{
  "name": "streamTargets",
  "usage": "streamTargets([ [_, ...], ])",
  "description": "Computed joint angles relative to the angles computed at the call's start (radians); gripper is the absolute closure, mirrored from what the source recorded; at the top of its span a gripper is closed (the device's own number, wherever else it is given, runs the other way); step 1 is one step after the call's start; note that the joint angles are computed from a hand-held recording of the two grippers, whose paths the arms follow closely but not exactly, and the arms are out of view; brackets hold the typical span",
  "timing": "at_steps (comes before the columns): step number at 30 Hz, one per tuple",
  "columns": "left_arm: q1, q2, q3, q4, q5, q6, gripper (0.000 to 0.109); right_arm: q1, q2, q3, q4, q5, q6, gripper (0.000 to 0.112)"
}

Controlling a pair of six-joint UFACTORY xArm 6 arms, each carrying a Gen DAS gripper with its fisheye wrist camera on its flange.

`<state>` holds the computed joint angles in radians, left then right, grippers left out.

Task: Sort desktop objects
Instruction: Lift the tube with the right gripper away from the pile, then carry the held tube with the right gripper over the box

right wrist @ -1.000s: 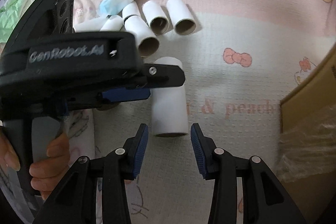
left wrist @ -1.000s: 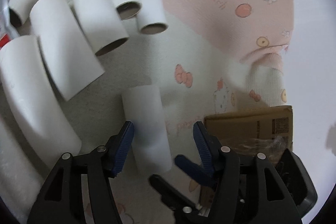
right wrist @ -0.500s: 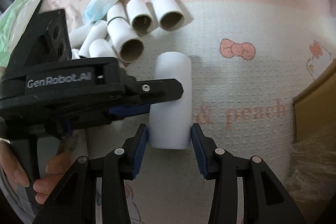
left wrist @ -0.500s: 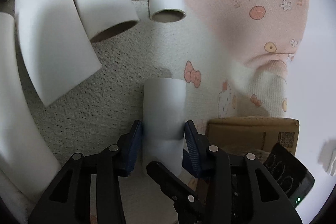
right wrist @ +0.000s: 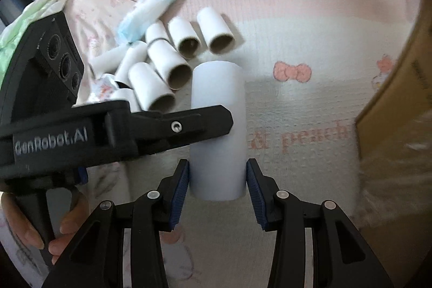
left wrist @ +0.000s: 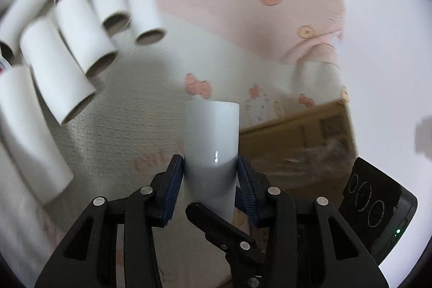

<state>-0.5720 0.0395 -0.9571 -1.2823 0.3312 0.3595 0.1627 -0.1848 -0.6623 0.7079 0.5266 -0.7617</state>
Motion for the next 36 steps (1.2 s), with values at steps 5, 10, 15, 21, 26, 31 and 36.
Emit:
streamTargets([
  [5, -0.063, -0.107, 0.032, 0.214, -0.069, -0.160, 0.063, -0.007, -0.199, 0.104, -0.004, -0.034, -0.017, 0.072],
  [10, -0.111, -0.175, 0.026, 0.562, -0.101, -0.419, 0.063, -0.037, -0.358, 0.144, 0.029, -0.004, -0.029, 0.072],
  [15, -0.150, -0.206, 0.013, 0.731, -0.108, -0.549, 0.063, -0.099, -0.520, 0.193, 0.057, 0.043, -0.032, 0.072],
  [21, -0.197, -0.200, -0.039, 0.810, -0.063, -0.590, 0.063, -0.162, -0.668, 0.260, 0.047, 0.039, -0.042, 0.072],
  [26, -0.238, -0.144, -0.140, 0.797, -0.016, -0.556, 0.063, -0.240, -0.783, 0.315, 0.065, 0.019, -0.071, 0.072],
  [31, -0.271, -0.051, -0.277, 0.779, 0.054, -0.539, 0.063, -0.347, -0.802, 0.312, 0.116, 0.039, -0.104, 0.072],
  [36, -0.307, 0.055, -0.434, 0.758, 0.115, -0.544, 0.063, -0.443, -0.851, 0.327, 0.137, 0.033, -0.123, 0.072],
])
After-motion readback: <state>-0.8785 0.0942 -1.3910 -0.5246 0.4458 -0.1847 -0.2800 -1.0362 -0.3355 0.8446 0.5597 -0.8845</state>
